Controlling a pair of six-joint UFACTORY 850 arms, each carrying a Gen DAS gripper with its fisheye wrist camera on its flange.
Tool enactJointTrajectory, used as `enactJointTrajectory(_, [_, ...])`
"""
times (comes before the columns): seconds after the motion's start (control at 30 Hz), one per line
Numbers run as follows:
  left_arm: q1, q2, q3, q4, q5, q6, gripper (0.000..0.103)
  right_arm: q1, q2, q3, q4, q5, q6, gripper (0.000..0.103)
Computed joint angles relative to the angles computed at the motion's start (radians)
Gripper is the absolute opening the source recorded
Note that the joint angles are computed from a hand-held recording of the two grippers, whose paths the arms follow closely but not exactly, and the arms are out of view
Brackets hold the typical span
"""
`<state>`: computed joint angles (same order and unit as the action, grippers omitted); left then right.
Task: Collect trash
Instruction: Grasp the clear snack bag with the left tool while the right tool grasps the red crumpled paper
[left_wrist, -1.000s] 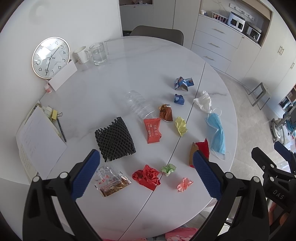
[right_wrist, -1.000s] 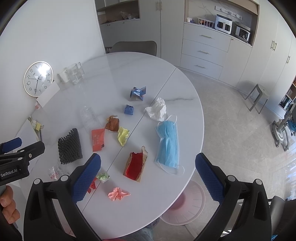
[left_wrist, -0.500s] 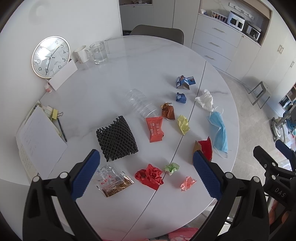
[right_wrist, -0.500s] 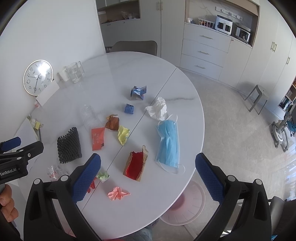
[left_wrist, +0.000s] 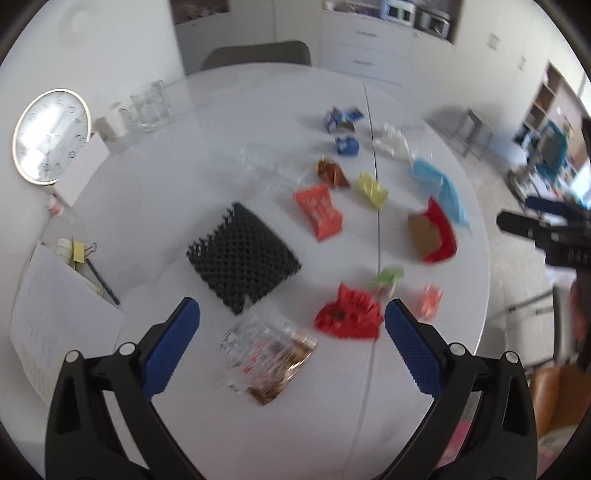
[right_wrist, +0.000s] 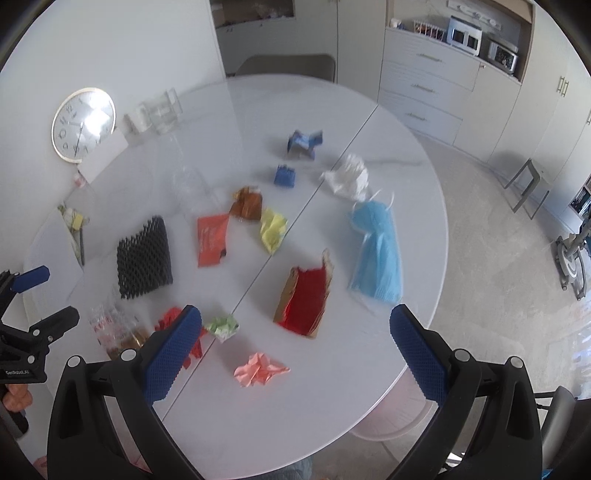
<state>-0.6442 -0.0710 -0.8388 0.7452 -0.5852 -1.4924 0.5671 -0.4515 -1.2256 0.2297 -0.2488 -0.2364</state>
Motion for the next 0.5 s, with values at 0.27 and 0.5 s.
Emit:
enactJointTrajectory(0.27, [0.091, 0.023, 0.159, -0.165, 0.251, 0.27, 0.096, 0.064, -0.037, 0.029, -0.079, -0.037, 0.152, 0.101])
enactJointTrajectory(0.5, [0.166, -0.078, 0.167, -0.406, 0.402, 0.506, 0.096, 0.123, -0.045, 0.054, -0.244, -0.017, 0.359, 0.101])
